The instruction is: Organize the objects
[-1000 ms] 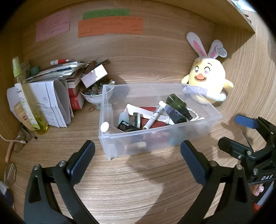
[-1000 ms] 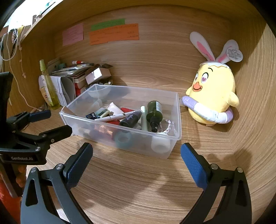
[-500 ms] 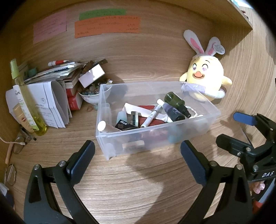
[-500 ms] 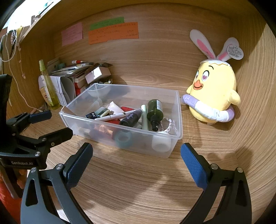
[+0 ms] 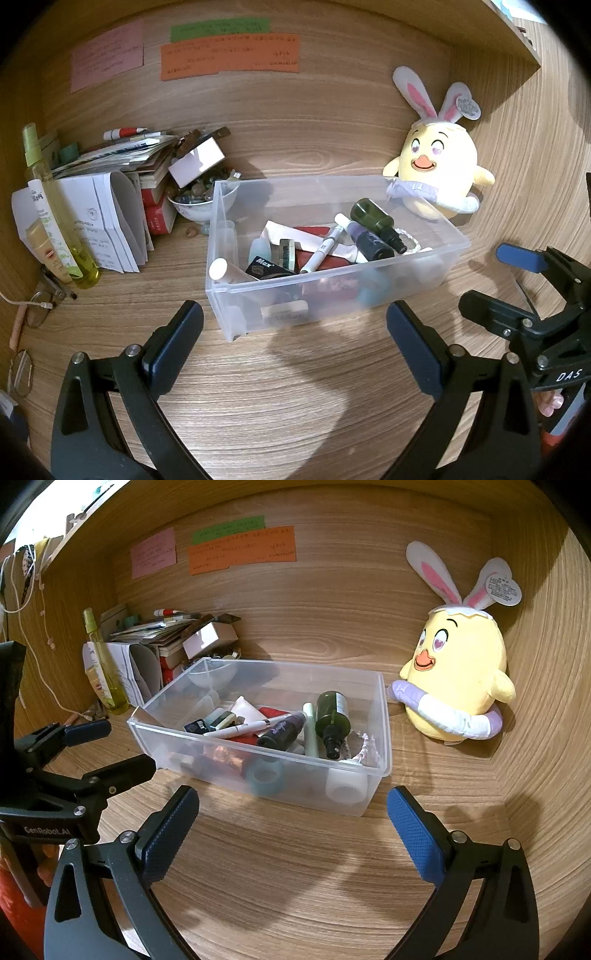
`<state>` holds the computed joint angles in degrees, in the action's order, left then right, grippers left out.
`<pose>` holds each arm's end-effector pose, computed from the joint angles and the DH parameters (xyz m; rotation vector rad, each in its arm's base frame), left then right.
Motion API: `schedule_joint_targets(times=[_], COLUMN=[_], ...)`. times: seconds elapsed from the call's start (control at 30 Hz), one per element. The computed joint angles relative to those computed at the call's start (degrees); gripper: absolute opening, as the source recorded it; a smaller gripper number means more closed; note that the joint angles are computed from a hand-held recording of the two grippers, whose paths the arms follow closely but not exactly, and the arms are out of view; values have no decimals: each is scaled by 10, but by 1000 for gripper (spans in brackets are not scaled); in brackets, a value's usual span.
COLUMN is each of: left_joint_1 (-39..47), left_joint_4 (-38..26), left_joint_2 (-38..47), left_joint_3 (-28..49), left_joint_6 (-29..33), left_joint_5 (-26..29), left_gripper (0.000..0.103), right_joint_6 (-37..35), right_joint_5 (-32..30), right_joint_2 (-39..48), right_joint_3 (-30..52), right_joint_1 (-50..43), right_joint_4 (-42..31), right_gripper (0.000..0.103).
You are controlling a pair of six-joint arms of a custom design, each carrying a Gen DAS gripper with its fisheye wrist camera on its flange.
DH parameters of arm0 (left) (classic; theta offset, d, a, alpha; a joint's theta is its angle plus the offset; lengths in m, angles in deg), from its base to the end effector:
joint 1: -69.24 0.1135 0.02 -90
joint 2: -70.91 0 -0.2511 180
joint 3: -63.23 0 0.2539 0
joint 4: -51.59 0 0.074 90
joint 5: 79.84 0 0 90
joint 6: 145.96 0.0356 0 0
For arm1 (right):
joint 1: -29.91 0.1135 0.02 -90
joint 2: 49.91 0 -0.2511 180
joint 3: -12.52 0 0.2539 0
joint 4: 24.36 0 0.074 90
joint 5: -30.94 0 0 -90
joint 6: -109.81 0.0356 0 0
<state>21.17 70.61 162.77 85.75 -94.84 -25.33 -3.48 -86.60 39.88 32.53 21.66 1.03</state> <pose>0.1380 -0.1227 0.0476 -0.0781 2.2469 -0.0358 0.1827 -0.0099 0.0525 -0.5225 2.1927 0.2726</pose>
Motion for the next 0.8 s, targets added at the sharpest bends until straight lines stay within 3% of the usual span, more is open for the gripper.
schedule_joint_targets(times=[0.6,0.8], left_joint_1=[36,14], left_joint_4=[65,79], left_joint_2=[18,24], left_joint_3=[-18,-22], left_joint_6=[10,2], left_joint_5=[64,17], left_gripper=[101,101], right_joint_6=[9,13], right_joint_5=[12,16], right_joint_2=[-7,1], right_joint_3=[-7,-5], right_joint_1=[13,17], right_joint_4=[2,6], right_gripper=[102,102])
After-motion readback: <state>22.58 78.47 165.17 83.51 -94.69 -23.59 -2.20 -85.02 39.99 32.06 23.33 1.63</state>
